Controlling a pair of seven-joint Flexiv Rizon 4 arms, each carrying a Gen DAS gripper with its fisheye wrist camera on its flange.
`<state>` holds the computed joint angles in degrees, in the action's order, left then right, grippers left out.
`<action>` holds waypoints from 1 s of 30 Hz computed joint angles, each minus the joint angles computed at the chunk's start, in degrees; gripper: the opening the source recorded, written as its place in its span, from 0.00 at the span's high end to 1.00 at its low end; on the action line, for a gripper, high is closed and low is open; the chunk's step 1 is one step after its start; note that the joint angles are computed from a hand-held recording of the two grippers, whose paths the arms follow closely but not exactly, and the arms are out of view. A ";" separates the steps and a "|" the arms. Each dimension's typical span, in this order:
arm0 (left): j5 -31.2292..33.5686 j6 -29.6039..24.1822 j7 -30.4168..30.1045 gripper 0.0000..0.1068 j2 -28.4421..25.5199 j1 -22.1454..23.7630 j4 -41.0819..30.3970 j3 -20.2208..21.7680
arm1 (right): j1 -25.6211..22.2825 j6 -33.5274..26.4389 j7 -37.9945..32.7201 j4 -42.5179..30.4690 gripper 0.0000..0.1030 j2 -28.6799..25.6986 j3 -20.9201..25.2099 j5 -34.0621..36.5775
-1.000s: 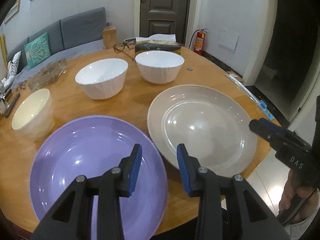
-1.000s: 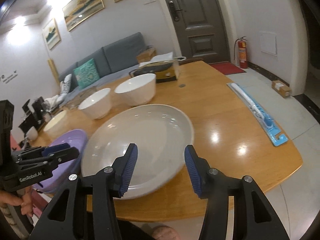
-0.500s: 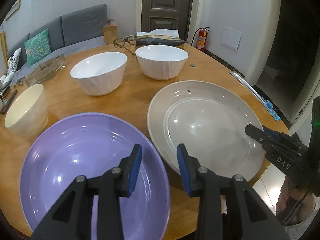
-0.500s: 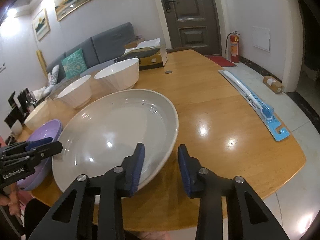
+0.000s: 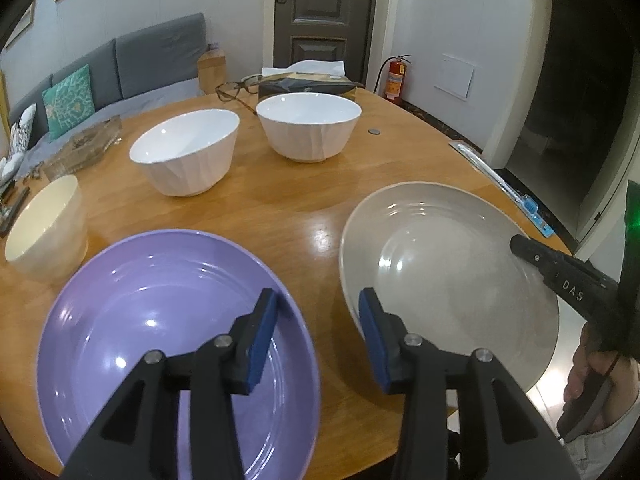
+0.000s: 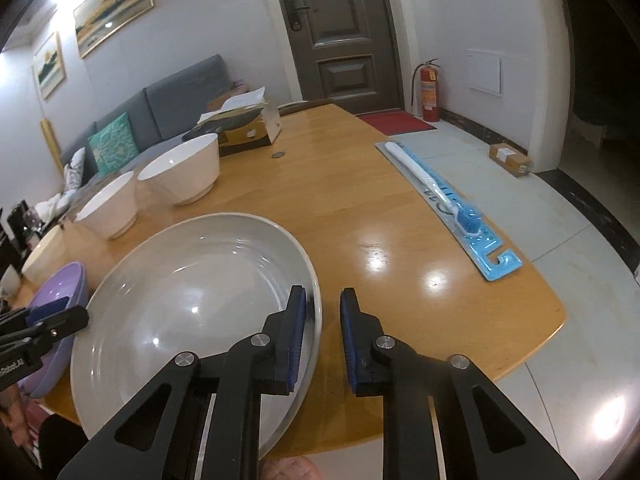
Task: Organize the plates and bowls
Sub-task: 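Close both grippers on the cream-white plate rim and lift it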
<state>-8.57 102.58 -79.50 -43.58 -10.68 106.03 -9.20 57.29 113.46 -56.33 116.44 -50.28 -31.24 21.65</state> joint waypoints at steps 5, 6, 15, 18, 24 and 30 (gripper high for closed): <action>2.43 4.15 0.31 0.62 -1.38 2.55 0.61 -2.62 | 1.75 -1.12 0.76 0.00 0.88 -0.59 -1.98 0.45; 2.66 4.41 0.13 0.62 -1.53 3.04 0.66 -3.16 | 1.72 -1.02 0.97 0.06 0.88 -0.59 -1.99 0.33; 3.62 4.81 -1.17 0.62 -0.80 4.27 0.99 -4.76 | 4.62 -2.72 3.69 1.41 0.87 -1.40 -5.63 -0.02; 4.02 6.48 -1.09 0.62 -0.39 2.78 1.20 -3.23 | 4.20 -2.44 4.20 1.77 0.87 -1.18 -5.42 -0.99; 3.30 6.37 -0.94 0.62 0.25 1.85 1.09 -2.38 | 3.83 -2.25 4.49 1.78 0.86 -1.09 -5.09 -1.50; 5.03 2.10 -0.13 0.68 -0.74 4.14 -0.31 -6.58 | 3.61 -2.13 4.64 1.63 0.87 -1.01 -4.84 -1.61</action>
